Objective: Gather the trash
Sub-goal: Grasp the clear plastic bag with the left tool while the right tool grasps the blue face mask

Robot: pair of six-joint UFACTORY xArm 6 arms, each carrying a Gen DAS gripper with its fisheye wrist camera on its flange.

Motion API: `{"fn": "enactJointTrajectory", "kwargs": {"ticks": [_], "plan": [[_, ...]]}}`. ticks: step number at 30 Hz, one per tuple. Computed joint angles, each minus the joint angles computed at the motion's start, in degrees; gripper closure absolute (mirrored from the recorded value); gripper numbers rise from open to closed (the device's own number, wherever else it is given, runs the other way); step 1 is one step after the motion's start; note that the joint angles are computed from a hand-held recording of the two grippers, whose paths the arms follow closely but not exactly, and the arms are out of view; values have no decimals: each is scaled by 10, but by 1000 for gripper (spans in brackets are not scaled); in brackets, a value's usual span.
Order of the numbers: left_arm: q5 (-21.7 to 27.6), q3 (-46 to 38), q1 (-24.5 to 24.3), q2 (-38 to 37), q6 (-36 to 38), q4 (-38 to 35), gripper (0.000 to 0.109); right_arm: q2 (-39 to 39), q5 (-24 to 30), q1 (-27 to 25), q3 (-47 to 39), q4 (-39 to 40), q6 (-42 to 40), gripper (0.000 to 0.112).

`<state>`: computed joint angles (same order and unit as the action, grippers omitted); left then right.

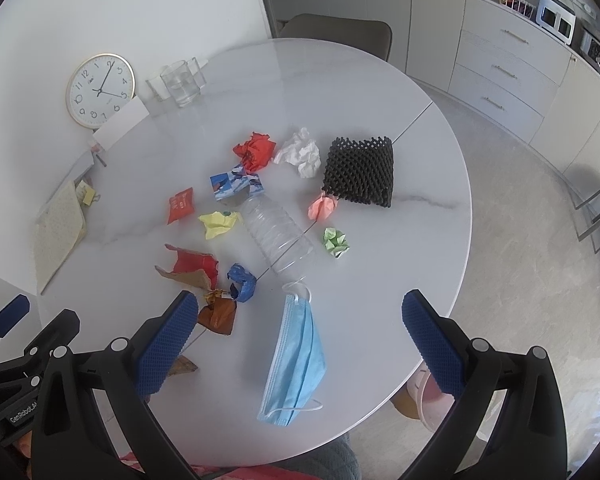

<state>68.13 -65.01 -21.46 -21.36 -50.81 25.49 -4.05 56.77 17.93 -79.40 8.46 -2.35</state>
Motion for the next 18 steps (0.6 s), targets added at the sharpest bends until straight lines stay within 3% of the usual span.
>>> {"fn": "enactJointTrajectory", "kwargs": {"ticks": [10,18], "plan": [[-46,98,43,-58,-29,3,12,-10,-49,5,48,20,-48,11],[-77,189,71,-118,-28,-38,12,-10,-82,16,99,41,-121,11]]}}
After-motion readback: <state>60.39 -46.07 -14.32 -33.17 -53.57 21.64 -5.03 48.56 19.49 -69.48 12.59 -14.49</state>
